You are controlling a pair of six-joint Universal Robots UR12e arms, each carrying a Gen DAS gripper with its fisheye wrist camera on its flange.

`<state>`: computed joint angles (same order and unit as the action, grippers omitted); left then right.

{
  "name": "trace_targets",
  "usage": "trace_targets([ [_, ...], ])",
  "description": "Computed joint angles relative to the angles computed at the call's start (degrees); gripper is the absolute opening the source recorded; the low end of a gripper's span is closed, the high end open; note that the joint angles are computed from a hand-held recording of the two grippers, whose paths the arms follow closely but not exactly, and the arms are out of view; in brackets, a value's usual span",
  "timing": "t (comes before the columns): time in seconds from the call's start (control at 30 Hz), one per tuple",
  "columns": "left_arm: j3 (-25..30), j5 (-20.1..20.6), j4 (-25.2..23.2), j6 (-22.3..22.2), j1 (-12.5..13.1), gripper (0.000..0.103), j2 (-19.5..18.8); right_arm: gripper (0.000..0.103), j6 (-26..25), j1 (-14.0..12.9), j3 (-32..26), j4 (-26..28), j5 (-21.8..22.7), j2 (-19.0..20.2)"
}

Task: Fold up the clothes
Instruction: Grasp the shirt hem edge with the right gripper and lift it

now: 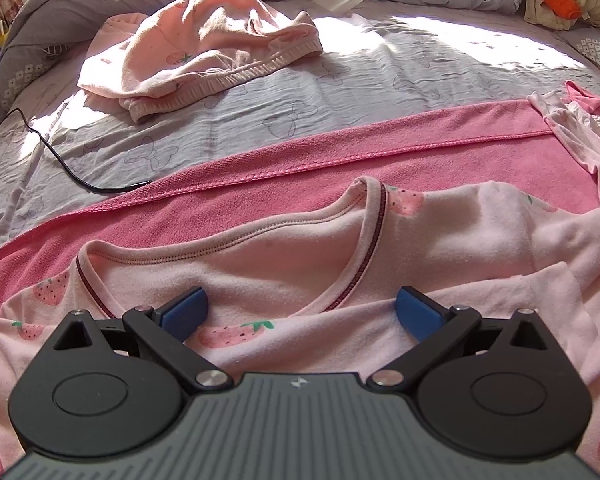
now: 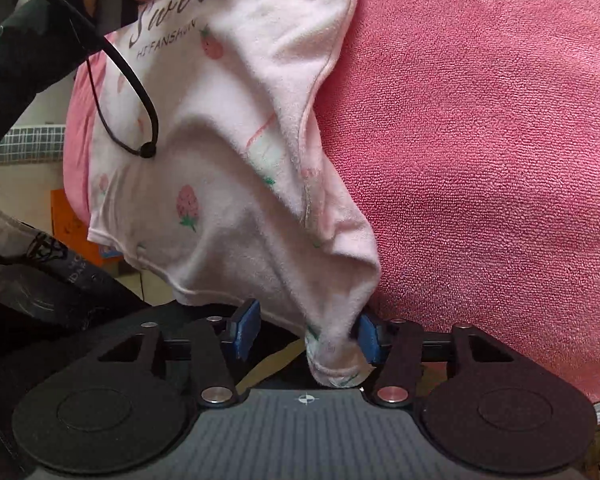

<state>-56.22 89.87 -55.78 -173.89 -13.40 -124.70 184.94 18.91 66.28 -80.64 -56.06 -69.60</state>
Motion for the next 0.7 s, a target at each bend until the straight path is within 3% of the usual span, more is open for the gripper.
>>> trace_targets([
  [0.03, -0.1, 0.0, 0.2, 0.1, 0.0, 0.103, 0.0, 0.006, 1.4, -0.4, 1.1, -0.4, 1.0, -0.7],
  [0.13, -0.5, 0.2, 0.7, -0.2, 0.0, 0.103, 0.2, 0.006, 4.6, -1.2, 3.5, -1.1, 3.4, -2.1],
  [0.27, -0.7, 0.8, 0.9, -0.6, -0.2, 0.103, 0.3, 0.006, 3.3, -1.1, 2.9, 0.1, 2.9, -2.3],
  [0.33, -0.4, 0.9, 0.4, -0.6, -0.2, 0.103, 0.2, 0.006, 0.6, -0.5, 1.6, 2.3, 0.9, -1.9],
  [0.43, 0.0, 1.1, -0.1, -0.7, -0.2, 0.103, 0.0, 0.006, -7.4, 2.5, 0.6, 2.8, -9.5, -1.7],
  [0.53, 0.7, 1.6, -1.1, -1.2, -0.4, 0.103, -0.2, 0.006, -1.3, 2.5, 2.2, 2.2, -8.2, -1.6],
  [0.7, 1.3, 3.3, -1.2, 0.9, -0.7, 0.100, 0.0, 0.012, -1.7, 3.6, -0.1, 3.2, -10.1, -0.1],
])
